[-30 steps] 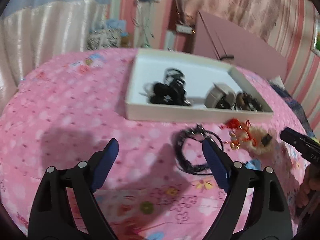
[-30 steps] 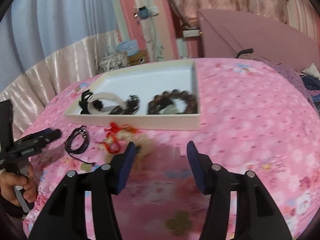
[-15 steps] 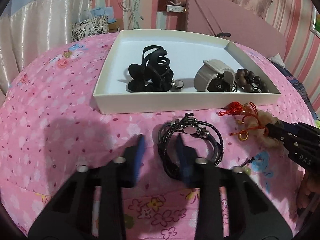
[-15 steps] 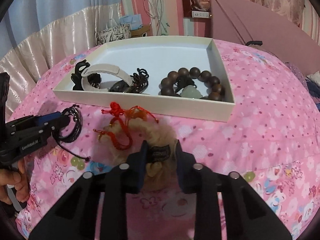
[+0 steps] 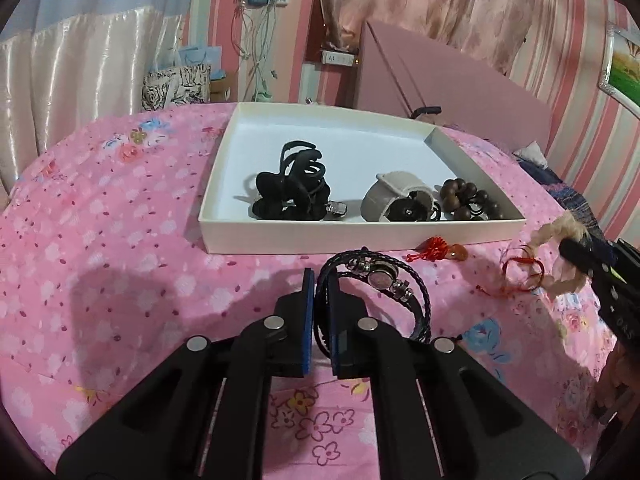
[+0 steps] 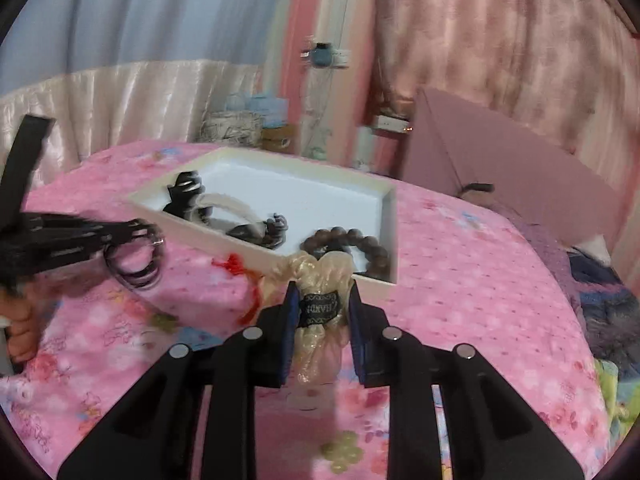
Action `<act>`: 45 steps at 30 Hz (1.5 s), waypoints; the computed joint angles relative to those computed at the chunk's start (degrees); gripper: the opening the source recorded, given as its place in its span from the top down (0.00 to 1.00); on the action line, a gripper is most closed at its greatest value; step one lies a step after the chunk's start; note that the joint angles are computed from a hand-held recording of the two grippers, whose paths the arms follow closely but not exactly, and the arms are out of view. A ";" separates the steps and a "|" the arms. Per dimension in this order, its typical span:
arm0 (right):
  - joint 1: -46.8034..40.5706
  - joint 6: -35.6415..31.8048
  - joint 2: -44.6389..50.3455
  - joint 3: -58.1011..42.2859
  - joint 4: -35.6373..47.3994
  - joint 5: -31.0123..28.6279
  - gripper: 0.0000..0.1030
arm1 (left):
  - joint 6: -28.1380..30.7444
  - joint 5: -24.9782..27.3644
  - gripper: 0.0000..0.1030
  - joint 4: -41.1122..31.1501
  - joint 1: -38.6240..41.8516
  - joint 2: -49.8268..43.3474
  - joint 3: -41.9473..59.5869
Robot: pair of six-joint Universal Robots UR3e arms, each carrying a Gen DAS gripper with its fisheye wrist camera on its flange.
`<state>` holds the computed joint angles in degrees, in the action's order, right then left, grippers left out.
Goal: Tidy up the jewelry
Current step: 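Grasp the black braided bracelet with the left tool while the right tool grasps the cream scrunchie, then carry the braided bracelet and cream scrunchie over the white tray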
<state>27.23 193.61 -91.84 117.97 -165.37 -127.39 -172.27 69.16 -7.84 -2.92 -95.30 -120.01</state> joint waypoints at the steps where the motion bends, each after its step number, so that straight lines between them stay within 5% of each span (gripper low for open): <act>1: -0.84 0.40 -0.78 0.13 0.97 0.78 0.77 | 0.16 -0.72 0.96 -0.07 0.57 0.61 -0.41; 6: -5.72 2.26 -5.91 3.61 -0.45 7.39 0.77 | 0.05 -2.01 0.96 -0.48 2.80 5.07 -1.35; 15: -8.13 -0.92 -10.32 0.82 0.00 7.11 0.77 | 0.75 -3.40 0.96 -5.95 5.55 11.29 3.43; 29: -13.18 -4.98 -4.72 -9.72 -0.80 11.46 0.77 | -1.43 -0.72 0.96 -7.15 3.49 3.54 19.25; 37: -15.32 -6.58 3.96 -17.71 -3.77 14.02 0.77 | -3.73 5.75 0.96 -3.36 -0.79 -4.99 27.02; 45: -17.35 -4.47 11.79 -10.02 -16.12 17.69 0.77 | -6.60 11.09 0.96 11.25 -3.95 -14.11 23.20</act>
<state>9.88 189.14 -80.05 107.95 -181.48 -109.70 -178.87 80.24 3.41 -6.87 -109.41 -96.81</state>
